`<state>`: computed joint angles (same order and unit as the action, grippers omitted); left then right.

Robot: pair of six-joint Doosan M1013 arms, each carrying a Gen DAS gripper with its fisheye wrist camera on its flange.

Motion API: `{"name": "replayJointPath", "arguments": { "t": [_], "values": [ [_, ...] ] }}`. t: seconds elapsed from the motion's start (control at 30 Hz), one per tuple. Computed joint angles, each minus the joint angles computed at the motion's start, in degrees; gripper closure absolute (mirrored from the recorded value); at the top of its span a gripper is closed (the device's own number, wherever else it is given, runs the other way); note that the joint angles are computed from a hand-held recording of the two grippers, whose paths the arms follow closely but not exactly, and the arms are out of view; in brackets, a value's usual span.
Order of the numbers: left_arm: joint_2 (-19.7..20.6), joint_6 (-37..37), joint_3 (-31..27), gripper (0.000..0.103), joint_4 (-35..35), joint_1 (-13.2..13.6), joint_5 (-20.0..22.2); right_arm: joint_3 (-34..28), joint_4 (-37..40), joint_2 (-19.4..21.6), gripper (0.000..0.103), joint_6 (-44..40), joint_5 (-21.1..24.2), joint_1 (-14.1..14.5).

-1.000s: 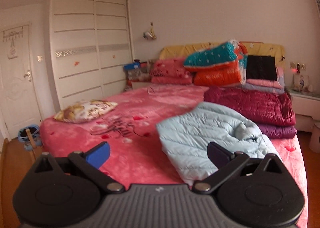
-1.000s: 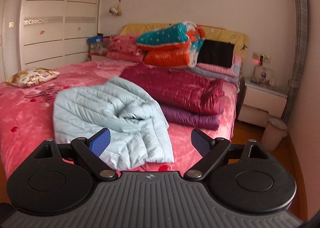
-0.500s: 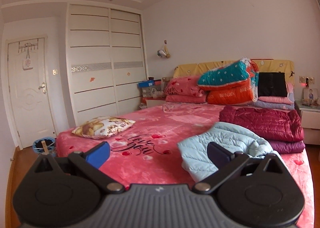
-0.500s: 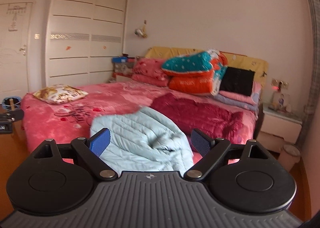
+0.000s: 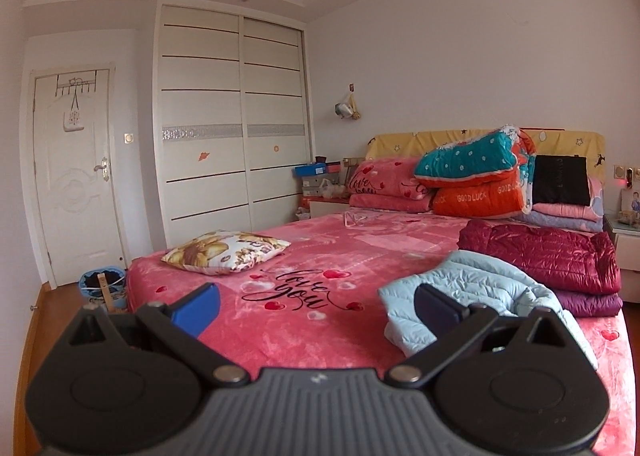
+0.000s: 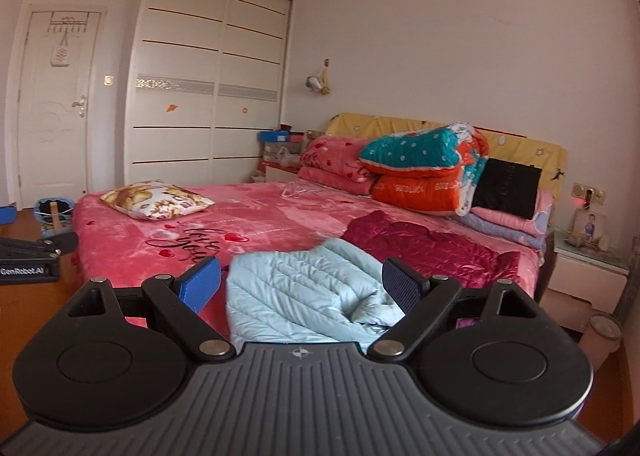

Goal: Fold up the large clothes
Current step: 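Move both tools over the bed toward the crumpled light-blue jacket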

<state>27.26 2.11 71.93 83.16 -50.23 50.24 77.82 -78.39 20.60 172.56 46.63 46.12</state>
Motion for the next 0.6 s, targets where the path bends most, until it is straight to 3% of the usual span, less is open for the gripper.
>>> {"name": "replayJointPath", "arguments": {
  "t": [0.33,0.6],
  "values": [
    [0.7,3.3,-0.2,0.001,-0.6,-0.2,-1.5,3.3,0.7,-1.0,0.0,2.1,-4.1,-1.6],
    [2.1,7.1,-1.9,0.001,-2.8,-0.5,-5.4,4.2,1.8,-0.8,0.0,1.5,-1.5,-2.2]
  ]
}}
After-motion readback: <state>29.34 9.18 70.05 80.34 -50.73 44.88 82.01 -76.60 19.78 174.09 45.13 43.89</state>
